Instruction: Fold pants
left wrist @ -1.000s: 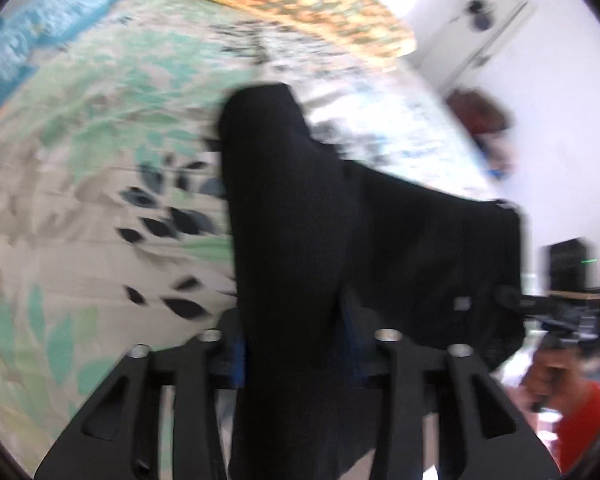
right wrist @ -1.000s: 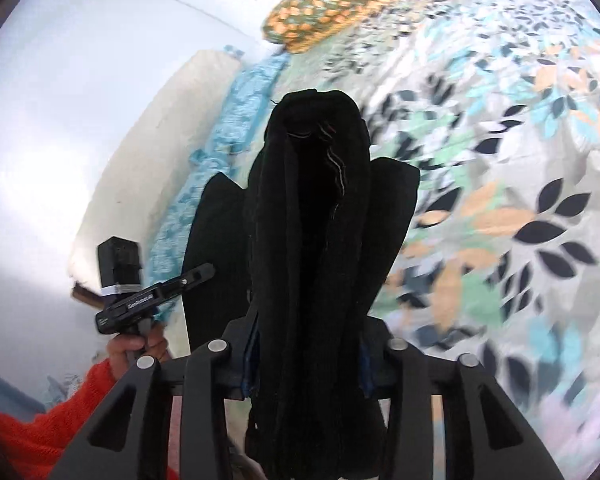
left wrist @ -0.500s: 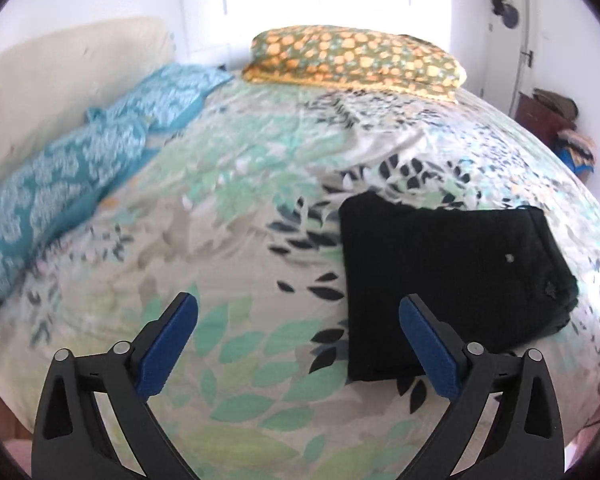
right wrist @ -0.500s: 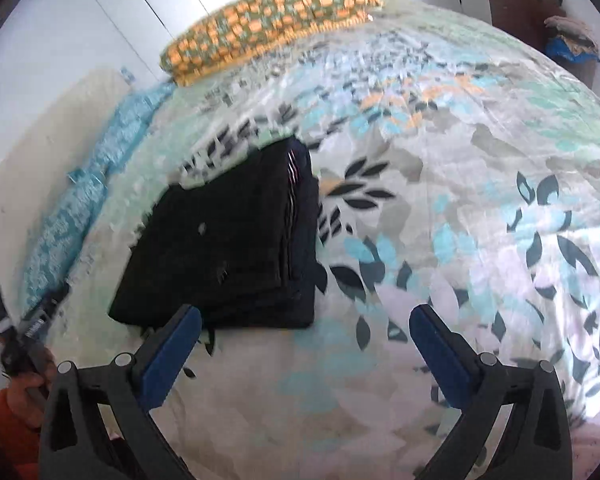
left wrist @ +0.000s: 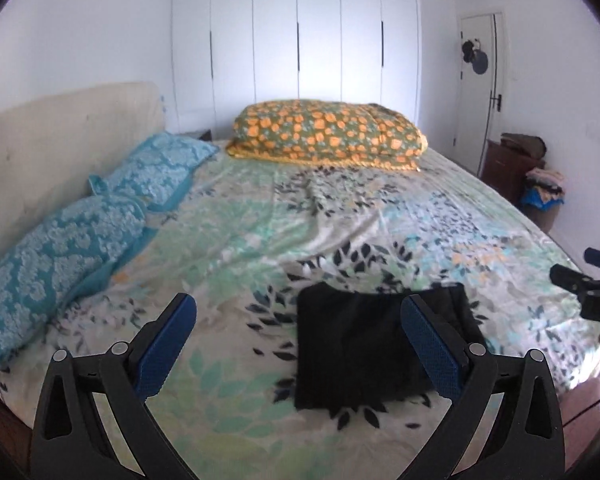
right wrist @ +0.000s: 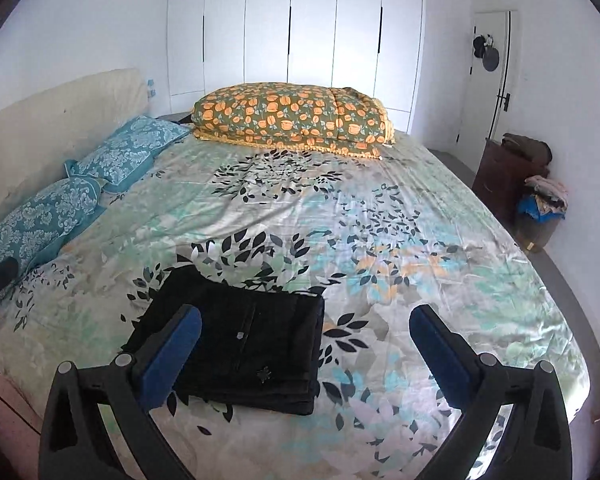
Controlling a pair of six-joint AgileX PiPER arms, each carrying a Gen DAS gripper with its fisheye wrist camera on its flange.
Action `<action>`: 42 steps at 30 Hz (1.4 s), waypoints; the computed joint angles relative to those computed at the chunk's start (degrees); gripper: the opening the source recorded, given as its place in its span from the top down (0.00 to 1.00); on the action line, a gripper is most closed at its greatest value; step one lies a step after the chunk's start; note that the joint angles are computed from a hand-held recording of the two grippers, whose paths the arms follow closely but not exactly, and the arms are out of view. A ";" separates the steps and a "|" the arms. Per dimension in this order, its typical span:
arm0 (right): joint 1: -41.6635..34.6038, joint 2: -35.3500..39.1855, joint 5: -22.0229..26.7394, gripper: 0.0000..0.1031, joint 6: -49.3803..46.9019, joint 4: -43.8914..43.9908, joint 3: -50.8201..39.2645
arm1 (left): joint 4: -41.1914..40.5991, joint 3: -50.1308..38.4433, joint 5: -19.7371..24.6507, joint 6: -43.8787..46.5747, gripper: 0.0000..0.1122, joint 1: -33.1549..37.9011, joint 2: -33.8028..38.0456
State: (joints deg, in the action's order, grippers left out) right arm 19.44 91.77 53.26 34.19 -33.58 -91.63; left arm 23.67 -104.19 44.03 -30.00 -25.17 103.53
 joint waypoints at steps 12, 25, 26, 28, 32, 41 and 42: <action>9.56 -6.03 -0.83 0.00 15.29 -4.87 21.20 | 1.49 10.06 5.73 -6.58 0.09 -2.33 -0.86; 10.99 -6.76 0.47 0.00 17.83 -8.45 19.91 | -4.33 9.44 5.78 -3.15 0.09 -2.60 -0.79; 10.95 -6.99 0.48 0.00 18.01 -8.41 20.08 | -4.93 9.09 5.96 -2.95 0.09 -2.46 -0.76; 10.82 -7.34 0.88 0.00 18.15 -8.39 19.98 | -1.14 6.67 9.38 -5.98 0.09 -3.86 0.41; 10.96 -7.86 1.95 0.00 17.61 -8.25 19.04 | 8.38 3.12 15.49 -9.09 0.09 -7.13 2.55; 12.55 -6.44 3.48 0.00 16.79 -9.19 17.69 | 2.42 6.09 12.32 -6.36 0.09 -4.86 0.22; 12.67 -6.24 3.54 0.00 16.90 -9.16 17.75 | 2.46 5.93 12.68 -6.28 0.09 -4.88 0.38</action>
State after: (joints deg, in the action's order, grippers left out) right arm 32.11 85.54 56.80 51.09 -42.75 -73.89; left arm 26.13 -98.27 56.71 -36.27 -30.05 103.91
